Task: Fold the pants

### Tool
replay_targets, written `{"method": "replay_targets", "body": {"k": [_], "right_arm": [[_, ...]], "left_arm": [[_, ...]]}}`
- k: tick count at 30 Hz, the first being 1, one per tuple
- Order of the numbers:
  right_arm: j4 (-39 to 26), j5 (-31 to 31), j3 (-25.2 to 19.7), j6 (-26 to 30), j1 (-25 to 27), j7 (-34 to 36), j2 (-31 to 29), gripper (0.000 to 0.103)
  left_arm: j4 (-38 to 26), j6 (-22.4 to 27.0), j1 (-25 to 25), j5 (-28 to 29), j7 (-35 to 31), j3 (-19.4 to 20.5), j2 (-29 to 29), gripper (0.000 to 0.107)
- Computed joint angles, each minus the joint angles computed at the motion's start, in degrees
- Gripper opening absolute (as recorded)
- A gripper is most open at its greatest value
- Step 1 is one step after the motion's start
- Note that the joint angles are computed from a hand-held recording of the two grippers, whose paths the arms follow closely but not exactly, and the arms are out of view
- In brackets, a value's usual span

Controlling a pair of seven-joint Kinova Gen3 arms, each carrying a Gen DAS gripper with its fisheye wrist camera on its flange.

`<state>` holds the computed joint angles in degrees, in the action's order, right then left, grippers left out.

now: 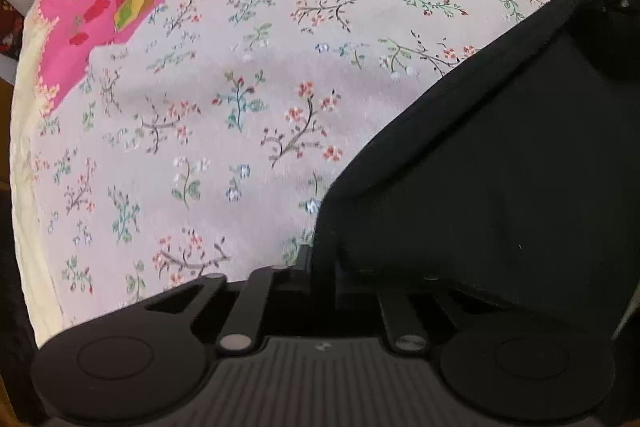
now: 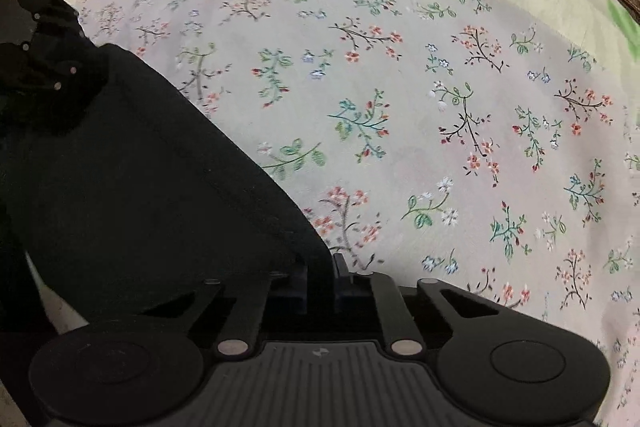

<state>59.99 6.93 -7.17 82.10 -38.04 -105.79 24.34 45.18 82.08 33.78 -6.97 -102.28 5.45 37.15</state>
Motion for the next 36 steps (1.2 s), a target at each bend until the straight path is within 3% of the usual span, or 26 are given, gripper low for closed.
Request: {"method": "replay_targets", "body": {"k": [9,16,31,36], "right_arm": [[2.01,-0.82,-1.11,-0.39,-0.73,-1.41,-3.13,0.000],[3.88,-1.11,-1.89,0.35,-1.89,-4.22,-6.09,0.000],[-0.26,-4.85,-6.03,12.07,-7.61,-10.33,-10.97,0.000],[3.14,-7.81,-7.75,12.09,-9.45,-15.69,-13.47,0.000]], "left_arm": [[1.55,0.67,-0.41,0.74,-1.30,0.61,-1.73,0.017],[7.31,0.70,-1.15,2.17,-1.09,1.89,-6.70,0.017],[15.30,8.28,1.26,4.76,3.29,5.24,-17.92,0.017],[20.39,9.50,2.58,5.84,7.93,6.82,-22.11,0.017]]}}
